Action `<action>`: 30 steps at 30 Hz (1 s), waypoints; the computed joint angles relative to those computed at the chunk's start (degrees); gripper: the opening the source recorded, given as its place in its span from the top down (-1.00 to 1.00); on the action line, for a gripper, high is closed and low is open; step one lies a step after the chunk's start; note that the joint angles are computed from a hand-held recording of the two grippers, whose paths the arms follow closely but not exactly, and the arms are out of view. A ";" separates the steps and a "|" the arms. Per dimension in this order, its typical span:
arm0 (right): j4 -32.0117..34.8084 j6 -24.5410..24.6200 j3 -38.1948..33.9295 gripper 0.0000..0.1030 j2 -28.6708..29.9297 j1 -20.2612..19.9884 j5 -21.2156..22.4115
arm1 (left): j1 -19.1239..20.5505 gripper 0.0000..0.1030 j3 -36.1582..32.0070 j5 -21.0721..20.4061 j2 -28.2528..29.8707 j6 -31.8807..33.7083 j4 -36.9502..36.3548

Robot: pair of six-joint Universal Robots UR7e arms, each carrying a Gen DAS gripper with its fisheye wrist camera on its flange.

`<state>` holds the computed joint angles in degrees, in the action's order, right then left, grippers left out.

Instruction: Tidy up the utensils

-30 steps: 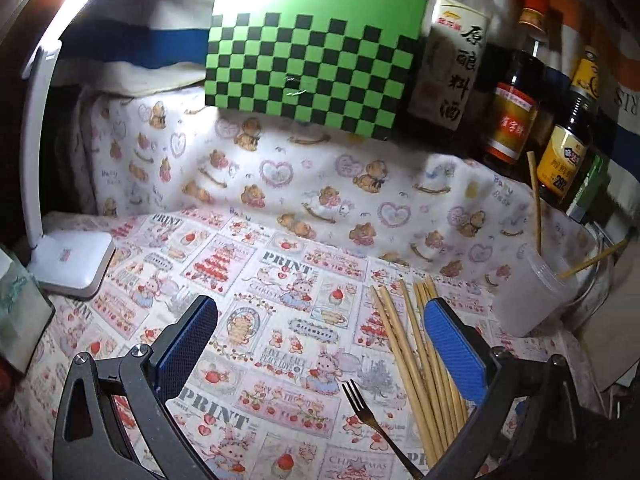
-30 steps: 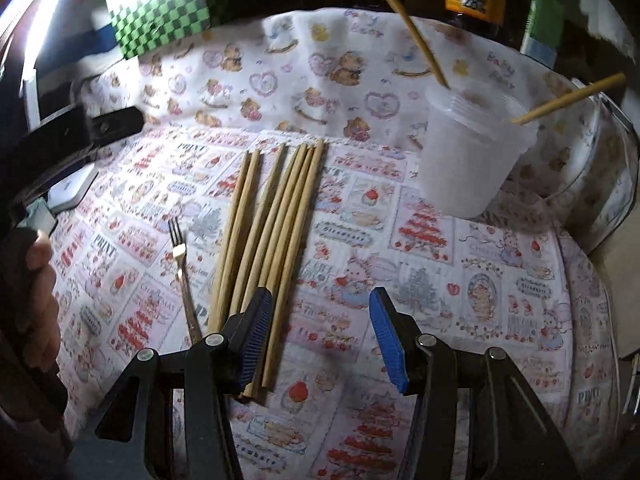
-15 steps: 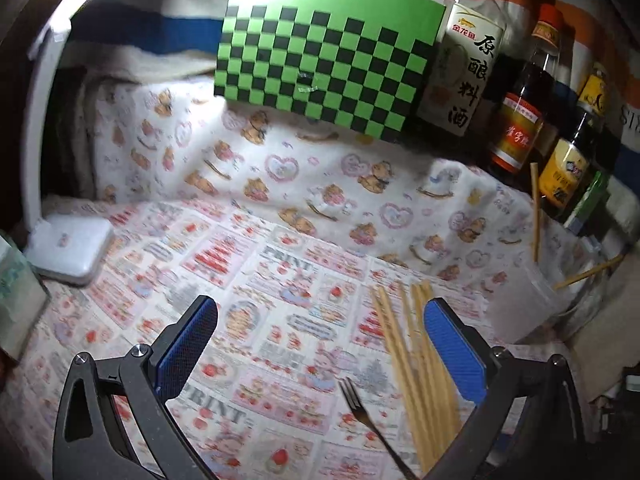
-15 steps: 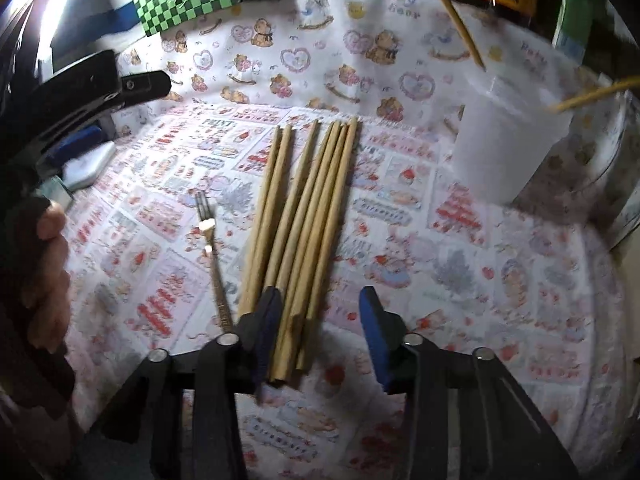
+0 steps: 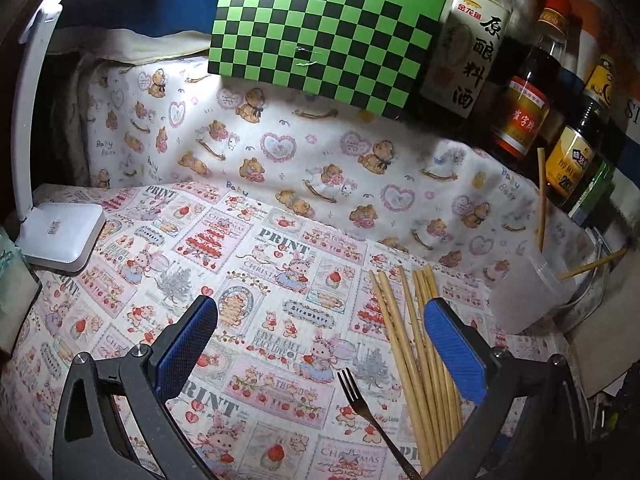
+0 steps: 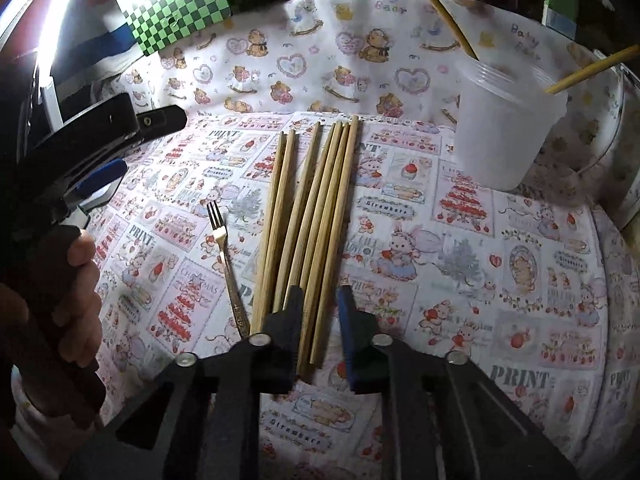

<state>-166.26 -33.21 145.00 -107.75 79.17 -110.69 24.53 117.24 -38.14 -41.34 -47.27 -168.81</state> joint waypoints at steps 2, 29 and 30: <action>3.32 -0.16 -0.52 0.76 -0.32 -0.27 0.94 | 0.07 -0.99 -0.11 -0.41 -0.07 0.26 0.33; -6.12 -5.62 1.63 0.84 4.29 2.06 -4.59 | -1.93 -0.99 -0.31 3.36 0.44 3.18 1.76; -5.93 -5.79 1.59 0.84 4.19 1.96 -4.49 | -1.96 -0.99 -0.25 2.98 0.33 3.18 1.71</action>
<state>-172.19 -39.00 146.59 -103.56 81.13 -115.18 22.57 116.98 -35.16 -41.01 -44.08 -167.11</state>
